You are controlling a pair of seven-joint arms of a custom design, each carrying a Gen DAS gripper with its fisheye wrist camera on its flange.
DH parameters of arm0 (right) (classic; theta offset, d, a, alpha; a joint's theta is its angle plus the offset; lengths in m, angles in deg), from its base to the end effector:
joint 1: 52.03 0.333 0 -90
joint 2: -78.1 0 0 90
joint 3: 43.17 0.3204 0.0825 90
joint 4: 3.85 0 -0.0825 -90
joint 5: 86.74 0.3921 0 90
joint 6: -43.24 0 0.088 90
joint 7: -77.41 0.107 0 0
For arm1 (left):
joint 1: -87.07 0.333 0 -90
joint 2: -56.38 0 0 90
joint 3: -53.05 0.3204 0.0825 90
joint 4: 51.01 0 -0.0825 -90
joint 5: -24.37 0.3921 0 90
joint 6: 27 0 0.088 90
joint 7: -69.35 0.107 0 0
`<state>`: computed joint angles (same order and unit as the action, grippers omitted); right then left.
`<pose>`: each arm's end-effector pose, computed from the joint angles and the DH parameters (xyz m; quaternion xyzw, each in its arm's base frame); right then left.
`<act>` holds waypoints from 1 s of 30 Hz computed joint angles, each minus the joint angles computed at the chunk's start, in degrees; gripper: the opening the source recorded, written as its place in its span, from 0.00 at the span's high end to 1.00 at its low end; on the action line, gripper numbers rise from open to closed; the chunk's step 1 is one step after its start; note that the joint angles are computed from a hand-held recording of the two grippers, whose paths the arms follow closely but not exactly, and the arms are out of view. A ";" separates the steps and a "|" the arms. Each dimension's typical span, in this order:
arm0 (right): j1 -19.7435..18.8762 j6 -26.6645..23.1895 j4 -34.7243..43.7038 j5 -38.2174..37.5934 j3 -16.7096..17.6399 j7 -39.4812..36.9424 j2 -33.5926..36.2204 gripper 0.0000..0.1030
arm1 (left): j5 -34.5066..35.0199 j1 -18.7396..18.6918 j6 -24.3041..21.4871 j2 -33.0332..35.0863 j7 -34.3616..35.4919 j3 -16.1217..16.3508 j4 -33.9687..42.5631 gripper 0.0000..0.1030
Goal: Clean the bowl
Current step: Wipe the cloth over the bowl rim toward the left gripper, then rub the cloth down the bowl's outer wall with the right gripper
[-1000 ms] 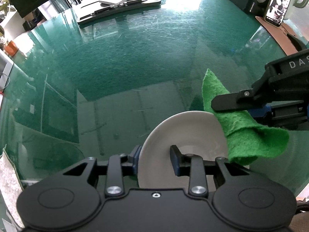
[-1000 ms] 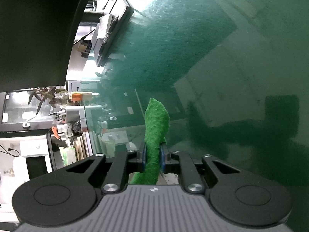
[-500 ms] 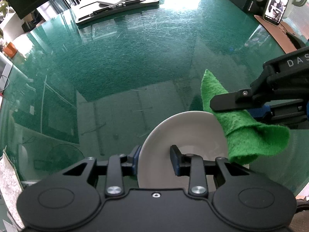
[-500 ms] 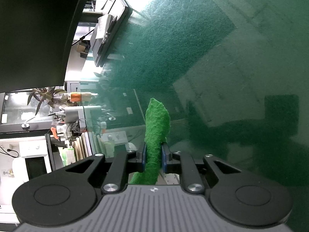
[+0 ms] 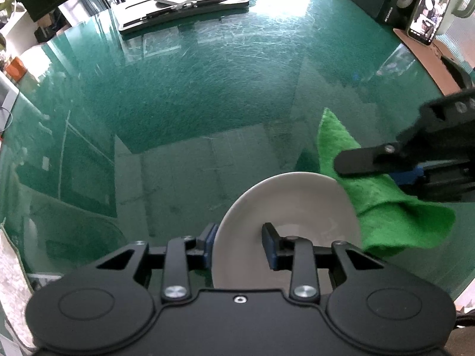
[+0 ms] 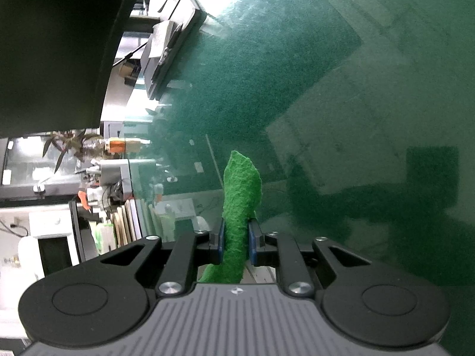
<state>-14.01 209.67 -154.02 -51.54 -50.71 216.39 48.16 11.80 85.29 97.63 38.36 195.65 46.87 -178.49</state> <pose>0.3866 0.1828 0.5014 -0.3095 0.8532 0.1778 0.3803 0.4837 -0.0800 0.5298 -0.4298 0.8897 -0.1366 0.0715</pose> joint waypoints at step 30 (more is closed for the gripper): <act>-10.80 -12.57 3.22 -28.39 6.20 3.52 -1.01 0.52 | -1.37 -0.29 -0.78 -0.05 1.25 0.16 -0.01 0.63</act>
